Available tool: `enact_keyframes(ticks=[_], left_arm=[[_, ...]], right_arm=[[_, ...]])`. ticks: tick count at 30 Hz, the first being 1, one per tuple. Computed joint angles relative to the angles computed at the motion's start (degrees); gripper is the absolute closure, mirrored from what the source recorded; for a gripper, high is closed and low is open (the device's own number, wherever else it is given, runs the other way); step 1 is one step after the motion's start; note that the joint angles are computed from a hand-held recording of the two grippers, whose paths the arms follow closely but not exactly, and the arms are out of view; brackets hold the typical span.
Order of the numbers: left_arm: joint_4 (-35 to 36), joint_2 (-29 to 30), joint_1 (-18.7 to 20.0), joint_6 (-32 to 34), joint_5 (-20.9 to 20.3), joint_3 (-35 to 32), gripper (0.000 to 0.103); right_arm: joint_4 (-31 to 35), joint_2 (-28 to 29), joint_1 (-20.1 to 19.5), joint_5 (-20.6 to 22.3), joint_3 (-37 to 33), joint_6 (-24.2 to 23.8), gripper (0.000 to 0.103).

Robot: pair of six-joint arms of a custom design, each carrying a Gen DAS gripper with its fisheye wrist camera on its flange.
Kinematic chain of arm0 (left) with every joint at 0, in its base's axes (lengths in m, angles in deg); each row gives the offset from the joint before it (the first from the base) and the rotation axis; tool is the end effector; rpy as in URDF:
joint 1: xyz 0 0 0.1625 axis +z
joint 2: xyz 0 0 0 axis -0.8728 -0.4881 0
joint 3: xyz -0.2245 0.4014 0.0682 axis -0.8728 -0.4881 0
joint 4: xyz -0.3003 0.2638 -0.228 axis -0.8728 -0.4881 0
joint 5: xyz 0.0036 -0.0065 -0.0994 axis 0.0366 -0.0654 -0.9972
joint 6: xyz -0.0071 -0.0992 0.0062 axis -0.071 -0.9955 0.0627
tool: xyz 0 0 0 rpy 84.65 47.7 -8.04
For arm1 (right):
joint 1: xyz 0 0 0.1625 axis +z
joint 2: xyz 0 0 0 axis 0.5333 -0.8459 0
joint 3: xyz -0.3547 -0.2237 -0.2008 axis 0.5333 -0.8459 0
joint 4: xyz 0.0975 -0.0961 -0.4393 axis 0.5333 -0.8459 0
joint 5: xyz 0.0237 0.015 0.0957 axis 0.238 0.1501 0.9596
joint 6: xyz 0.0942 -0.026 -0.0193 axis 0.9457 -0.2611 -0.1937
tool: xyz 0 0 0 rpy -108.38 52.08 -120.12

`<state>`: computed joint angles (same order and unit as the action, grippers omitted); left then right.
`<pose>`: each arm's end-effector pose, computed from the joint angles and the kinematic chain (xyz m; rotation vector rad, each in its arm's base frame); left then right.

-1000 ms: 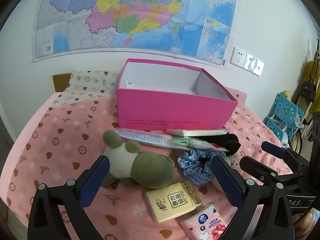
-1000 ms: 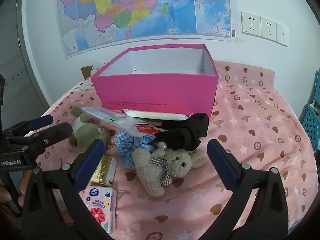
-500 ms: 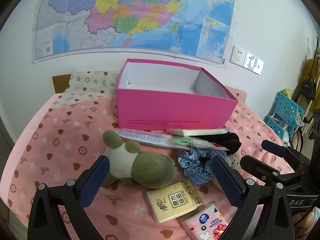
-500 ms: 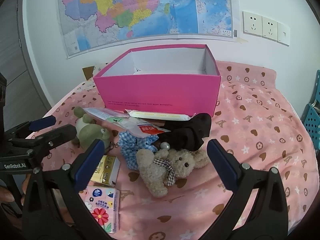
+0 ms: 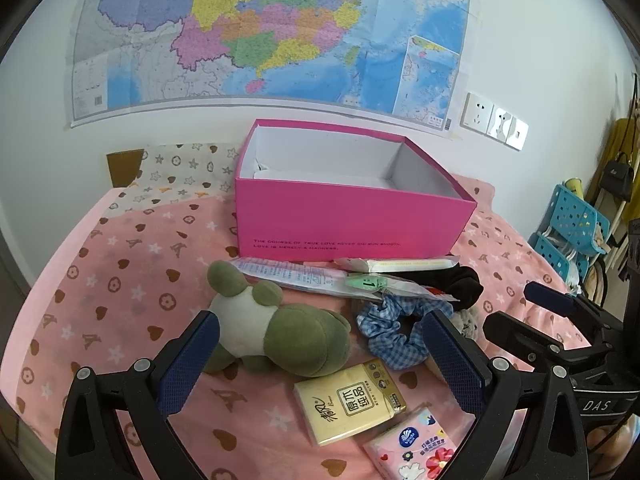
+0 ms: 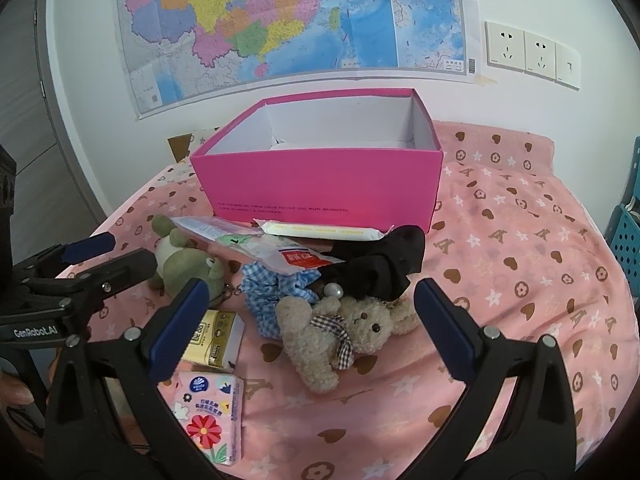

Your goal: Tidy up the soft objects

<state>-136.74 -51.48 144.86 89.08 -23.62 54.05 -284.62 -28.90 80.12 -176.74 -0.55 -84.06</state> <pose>0.0730 -0.7503 0.3087 0.9388 2.4890 -0.8613 0.3512 -0.6831 -0.1576 0.2834 -2.1675 1.2674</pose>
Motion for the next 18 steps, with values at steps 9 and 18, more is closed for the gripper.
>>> enact_keyframes(ticks=[9,18], left_arm=[[-0.03,-0.01,0.09,0.10,-0.14,-0.03,0.000],[-0.23,-0.15,0.17,0.49,-0.15,0.30,0.000]], right_arm=[[0.10,-0.06,-0.04,0.19,0.13,0.11,0.000],[0.23,-0.07,-0.10,0.73,0.52,0.66,0.000]])
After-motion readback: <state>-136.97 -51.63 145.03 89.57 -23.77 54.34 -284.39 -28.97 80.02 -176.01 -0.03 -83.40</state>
